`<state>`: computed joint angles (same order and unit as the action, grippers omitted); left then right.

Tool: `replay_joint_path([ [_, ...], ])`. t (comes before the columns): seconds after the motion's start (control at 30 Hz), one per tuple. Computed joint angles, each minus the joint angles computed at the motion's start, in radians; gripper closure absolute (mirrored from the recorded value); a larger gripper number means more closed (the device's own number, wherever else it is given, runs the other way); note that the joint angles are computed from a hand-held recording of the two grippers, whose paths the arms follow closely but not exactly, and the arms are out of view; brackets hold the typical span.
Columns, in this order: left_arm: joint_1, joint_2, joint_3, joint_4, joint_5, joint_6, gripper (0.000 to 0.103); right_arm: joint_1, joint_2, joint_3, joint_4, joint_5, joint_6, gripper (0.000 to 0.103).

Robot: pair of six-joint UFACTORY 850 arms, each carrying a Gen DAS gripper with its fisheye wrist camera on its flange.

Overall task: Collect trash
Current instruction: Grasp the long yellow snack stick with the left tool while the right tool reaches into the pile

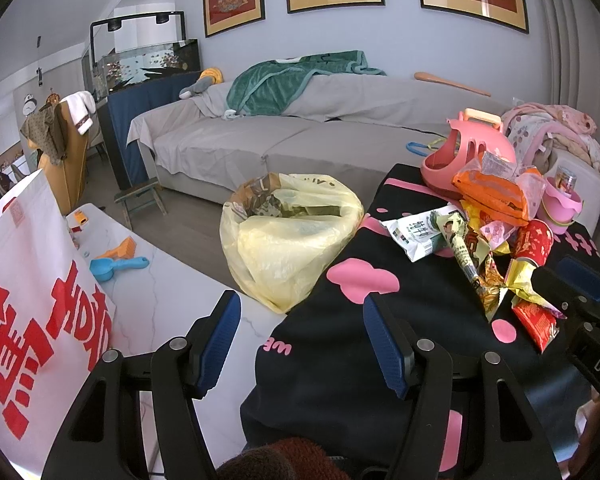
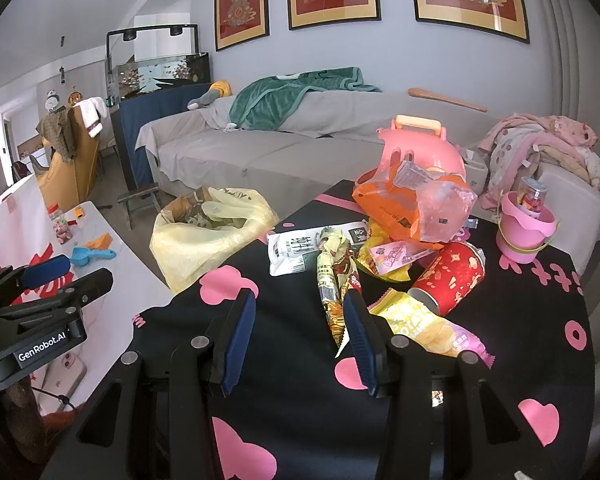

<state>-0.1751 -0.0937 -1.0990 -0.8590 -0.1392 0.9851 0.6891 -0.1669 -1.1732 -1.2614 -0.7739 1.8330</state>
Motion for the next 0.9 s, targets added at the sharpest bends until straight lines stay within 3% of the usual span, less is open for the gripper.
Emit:
replay_joint_path([
  [0.07,0.002,-0.001,-0.013,0.065,-0.005,-0.066,0.039,0.001,0.0,-0.002,0.004,-0.003,-0.003,0.059],
  [0.17,0.003,-0.003,-0.018,0.039,-0.003,-0.04,0.039,-0.004,0.0,-0.002,0.006,-0.007,-0.009,0.059],
  [0.47,-0.04,-0.083,-0.119,-0.24,-0.071,0.309,0.039,-0.054,0.064,0.077,0.005,-0.053,-0.005,0.059],
  [0.53,-0.056,-0.124,-0.167,-0.274,-0.132,0.37,0.039,-0.073,0.086,0.106,0.008,-0.064,-0.005,0.059],
  [0.67,-0.079,-0.221,-0.281,-0.219,-0.293,0.339,0.039,-0.11,0.129,0.163,0.017,-0.091,-0.022,0.059],
  [0.77,-0.109,-0.306,-0.37,-0.122,-0.395,0.224,0.039,-0.138,0.153,0.202,0.03,-0.124,-0.03,0.059],
  [0.9,-0.146,-0.408,-0.466,-0.03,-0.492,0.061,0.039,-0.173,0.183,0.245,0.053,-0.102,-0.031,0.059],
])
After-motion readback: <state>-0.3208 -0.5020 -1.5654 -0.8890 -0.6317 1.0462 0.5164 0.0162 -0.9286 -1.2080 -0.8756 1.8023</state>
